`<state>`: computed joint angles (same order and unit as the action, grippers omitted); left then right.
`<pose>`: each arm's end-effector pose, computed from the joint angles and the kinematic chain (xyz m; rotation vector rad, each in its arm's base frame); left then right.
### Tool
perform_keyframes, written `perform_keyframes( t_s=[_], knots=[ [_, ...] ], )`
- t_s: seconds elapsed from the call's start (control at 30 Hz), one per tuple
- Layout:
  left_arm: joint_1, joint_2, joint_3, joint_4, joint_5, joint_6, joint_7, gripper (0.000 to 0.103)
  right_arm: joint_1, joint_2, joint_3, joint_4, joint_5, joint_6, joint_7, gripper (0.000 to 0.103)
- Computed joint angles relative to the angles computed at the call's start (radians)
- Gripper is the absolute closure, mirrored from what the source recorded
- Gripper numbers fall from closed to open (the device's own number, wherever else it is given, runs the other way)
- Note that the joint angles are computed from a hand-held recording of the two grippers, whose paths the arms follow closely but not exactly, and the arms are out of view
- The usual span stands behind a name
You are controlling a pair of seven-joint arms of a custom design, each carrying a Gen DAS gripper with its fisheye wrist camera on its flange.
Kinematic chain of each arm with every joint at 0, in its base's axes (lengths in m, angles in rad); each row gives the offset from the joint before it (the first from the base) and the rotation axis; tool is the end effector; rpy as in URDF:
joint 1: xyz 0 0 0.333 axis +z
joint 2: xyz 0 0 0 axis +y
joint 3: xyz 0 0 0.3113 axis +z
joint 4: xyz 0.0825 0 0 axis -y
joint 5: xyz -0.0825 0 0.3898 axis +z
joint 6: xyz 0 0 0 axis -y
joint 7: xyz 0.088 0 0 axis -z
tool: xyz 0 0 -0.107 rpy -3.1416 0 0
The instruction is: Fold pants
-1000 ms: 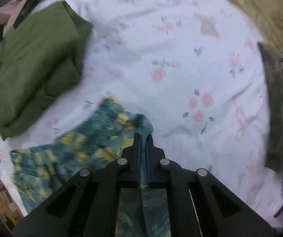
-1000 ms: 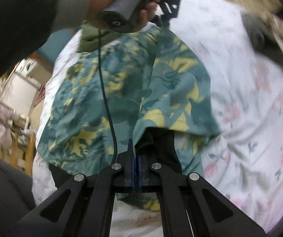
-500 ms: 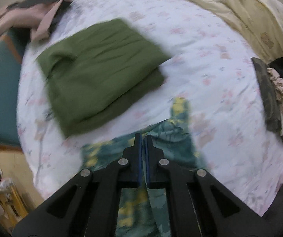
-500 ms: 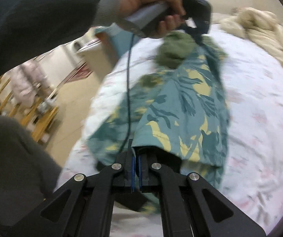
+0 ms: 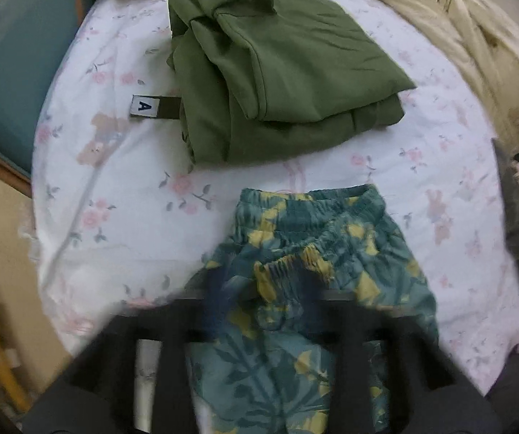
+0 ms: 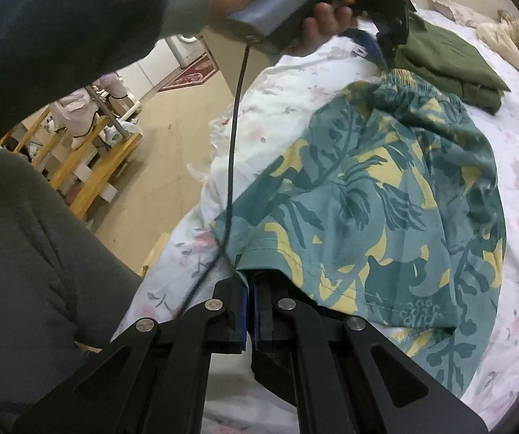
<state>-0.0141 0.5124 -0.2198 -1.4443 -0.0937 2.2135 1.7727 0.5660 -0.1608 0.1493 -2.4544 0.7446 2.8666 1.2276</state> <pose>0.7140 -0.1431 0.4199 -1.7507 2.4966 -0.4927 0.4023 0.3005 0.4043 -2.0709 1.3720 0.0013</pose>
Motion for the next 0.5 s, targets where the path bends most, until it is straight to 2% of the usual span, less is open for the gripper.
perform_keyframes(
  t_s=[0.07, 0.17, 0.23, 0.27, 0.3, 0.4, 0.5],
  knots=[
    [0.021, -0.028, -0.016, -0.058, -0.038, 0.064, 0.031, 0.032, -0.006, -0.006, 0.001, -0.008, -0.011, -0.006, 0.02, 0.101],
    [0.004, -0.025, -0.017, -0.077, -0.018, 0.049, 0.063, 0.034, -0.009, -0.006, 0.002, -0.008, -0.023, -0.009, 0.037, 0.101],
    [-0.011, -0.03, -0.018, -0.107, 0.009, 0.065, 0.095, 0.064, -0.014, -0.008, 0.005, -0.008, -0.043, -0.008, 0.049, 0.101],
    [-0.017, -0.025, -0.02, -0.107, 0.016, 0.05, 0.105, 0.085, -0.014, -0.011, 0.005, -0.011, -0.049, -0.003, 0.051, 0.101],
    [-0.014, -0.03, -0.025, -0.117, 0.005, 0.05, 0.115, 0.093, -0.013, -0.018, 0.003, -0.013, -0.053, -0.003, 0.048, 0.101],
    [-0.008, -0.071, -0.041, -0.151, -0.023, 0.108, 0.17, 0.094, -0.003, -0.052, -0.006, -0.027, -0.054, 0.007, 0.026, 0.101],
    [-0.016, -0.06, -0.035, -0.073, -0.027, 0.062, 0.178, 0.094, 0.025, -0.066, -0.028, -0.014, 0.003, 0.014, -0.031, 0.101]
  ],
)
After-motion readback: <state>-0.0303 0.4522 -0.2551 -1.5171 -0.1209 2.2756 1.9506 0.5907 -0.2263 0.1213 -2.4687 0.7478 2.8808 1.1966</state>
